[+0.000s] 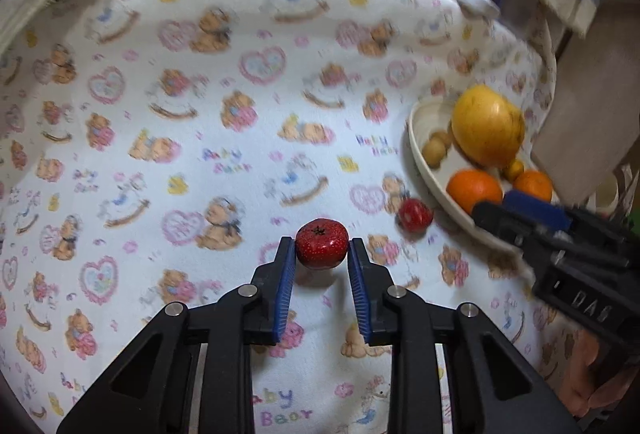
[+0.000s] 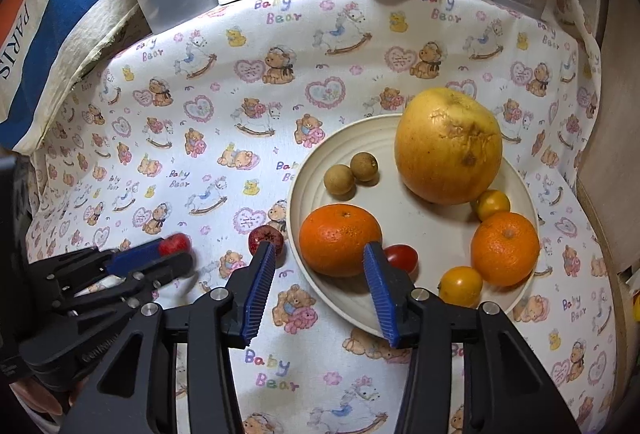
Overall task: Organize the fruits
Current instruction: 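Grasp a red fruit with the left gripper while the right gripper approaches a red plum, then close the right gripper around the red plum while the left gripper holds the red fruit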
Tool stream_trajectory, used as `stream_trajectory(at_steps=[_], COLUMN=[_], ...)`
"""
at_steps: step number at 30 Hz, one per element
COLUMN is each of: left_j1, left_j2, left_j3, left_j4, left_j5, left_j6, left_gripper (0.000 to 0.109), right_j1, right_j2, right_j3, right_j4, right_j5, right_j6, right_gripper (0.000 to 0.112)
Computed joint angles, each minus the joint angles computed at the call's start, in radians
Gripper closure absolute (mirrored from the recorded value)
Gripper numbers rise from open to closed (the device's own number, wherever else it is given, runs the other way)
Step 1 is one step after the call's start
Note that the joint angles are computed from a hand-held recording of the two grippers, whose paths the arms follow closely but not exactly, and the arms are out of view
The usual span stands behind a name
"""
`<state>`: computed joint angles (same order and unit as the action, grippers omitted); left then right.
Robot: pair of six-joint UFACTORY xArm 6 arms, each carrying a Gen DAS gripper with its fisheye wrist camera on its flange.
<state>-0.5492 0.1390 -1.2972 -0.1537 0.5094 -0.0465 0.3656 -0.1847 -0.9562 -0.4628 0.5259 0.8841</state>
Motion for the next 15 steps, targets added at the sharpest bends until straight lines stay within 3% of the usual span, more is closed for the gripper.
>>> stream_trajectory(at_steps=[10, 15], left_j1=[0.036, 0.048], left_j2=[-0.002, 0.005], left_j3=[0.024, 0.026], left_j4=[-0.062, -0.086], left_j5=[-0.091, -0.105], left_j6=[0.018, 0.015], left_gripper=[0.083, 0.083], right_j1=[0.039, 0.055], right_j2=[0.008, 0.045], right_j3=[-0.027, -0.061], right_j4=[-0.131, -0.035], right_j5=[-0.003, -0.014], right_j6=[0.062, -0.017], right_gripper=[0.064, 0.064])
